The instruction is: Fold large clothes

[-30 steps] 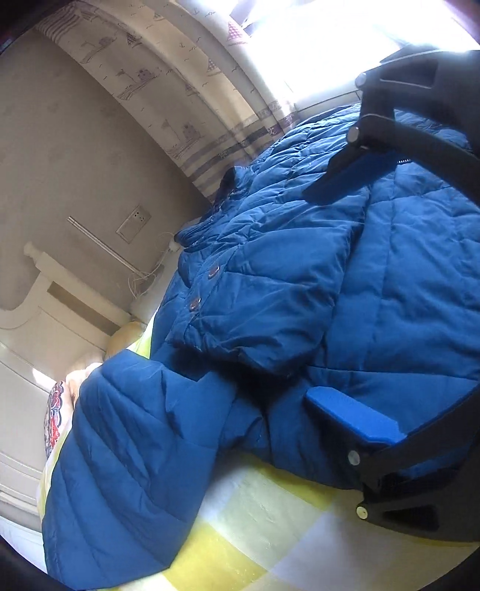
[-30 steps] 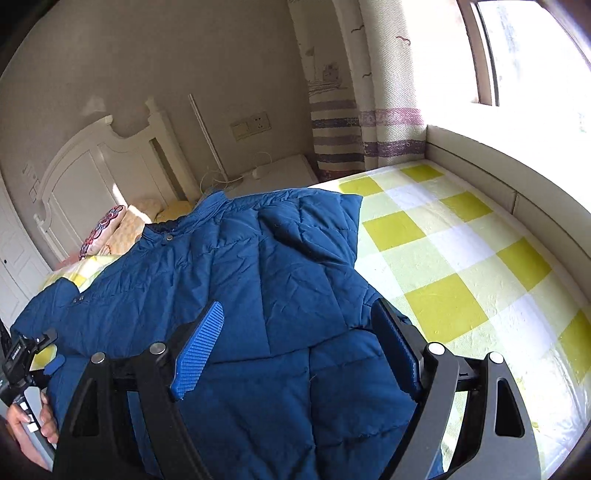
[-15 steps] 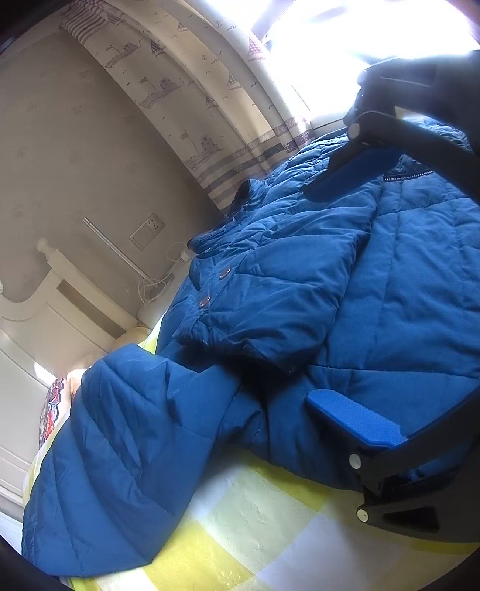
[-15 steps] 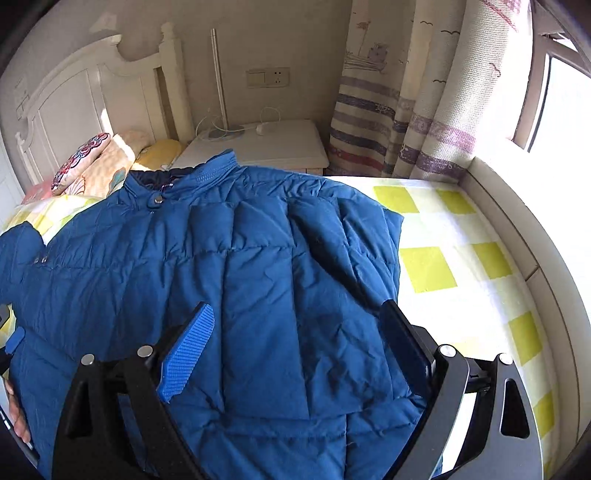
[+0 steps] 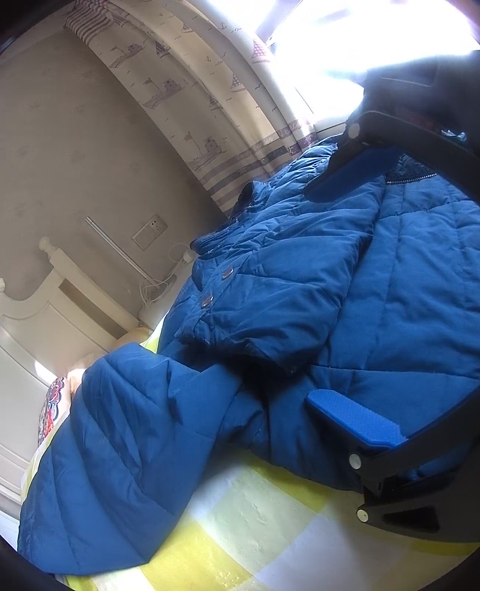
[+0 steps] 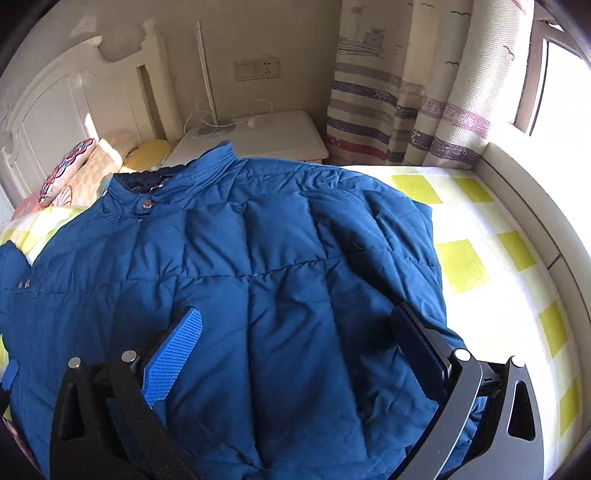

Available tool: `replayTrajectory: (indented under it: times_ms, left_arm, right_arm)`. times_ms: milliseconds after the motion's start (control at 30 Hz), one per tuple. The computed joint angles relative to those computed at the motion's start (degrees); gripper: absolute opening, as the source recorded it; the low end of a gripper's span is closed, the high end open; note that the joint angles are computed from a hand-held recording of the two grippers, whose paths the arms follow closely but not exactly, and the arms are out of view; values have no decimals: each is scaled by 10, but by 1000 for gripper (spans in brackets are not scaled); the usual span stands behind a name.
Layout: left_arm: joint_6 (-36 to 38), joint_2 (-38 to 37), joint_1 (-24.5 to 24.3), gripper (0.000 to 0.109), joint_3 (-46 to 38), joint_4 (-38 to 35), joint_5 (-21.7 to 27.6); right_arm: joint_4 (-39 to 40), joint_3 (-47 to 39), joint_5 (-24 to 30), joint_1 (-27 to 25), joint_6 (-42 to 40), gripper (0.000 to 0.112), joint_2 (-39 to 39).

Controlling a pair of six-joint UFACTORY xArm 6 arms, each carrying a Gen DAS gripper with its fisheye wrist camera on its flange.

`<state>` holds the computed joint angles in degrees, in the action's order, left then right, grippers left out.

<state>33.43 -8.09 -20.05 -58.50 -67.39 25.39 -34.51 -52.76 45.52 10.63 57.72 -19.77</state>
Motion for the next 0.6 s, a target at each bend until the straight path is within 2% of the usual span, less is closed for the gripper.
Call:
replayTrajectory:
  times_ms: [67,133,167,233,300,367,433,467,500,567,600]
  left_arm:
    - [6,0,2,100,0,-7,2]
    - [9,0,2,100,0,-11,3]
    - [11,0,3,100,0,-13,3]
    - [13,0,3,100,0,-16,4]
    - [17,0,5,100,0,-21,6]
    - [24,-1,6,100,0,-30,8]
    - [31,-2,8,100,1,-38,11]
    - [33,-2,8,100,1,-41,11]
    - [40,-3,11,100,2,-48,15]
    - [51,-5,16,100,3,-60,24]
    - [58,-6,22,100,3,-72,35]
  right_arm:
    - [12,-21,32,20,-29,98,22]
    - [27,-42,77,33,-11,98,22]
    - [31,-38,74,37,9,98,6]
    - [2,-1,12,53,67,98,-44]
    - [3,9,-11,80,60,98,-54]
    - [51,-7,-2,105,-27,98,-25]
    - [48,-29,55,130,-69,98,13]
    - [50,-27,64,134,-69,98,21]
    - [48,-12,49,131,-45,98,5]
    - [66,3,53,129,-13,98,-22]
    - [51,16,49,134,12,98,-41]
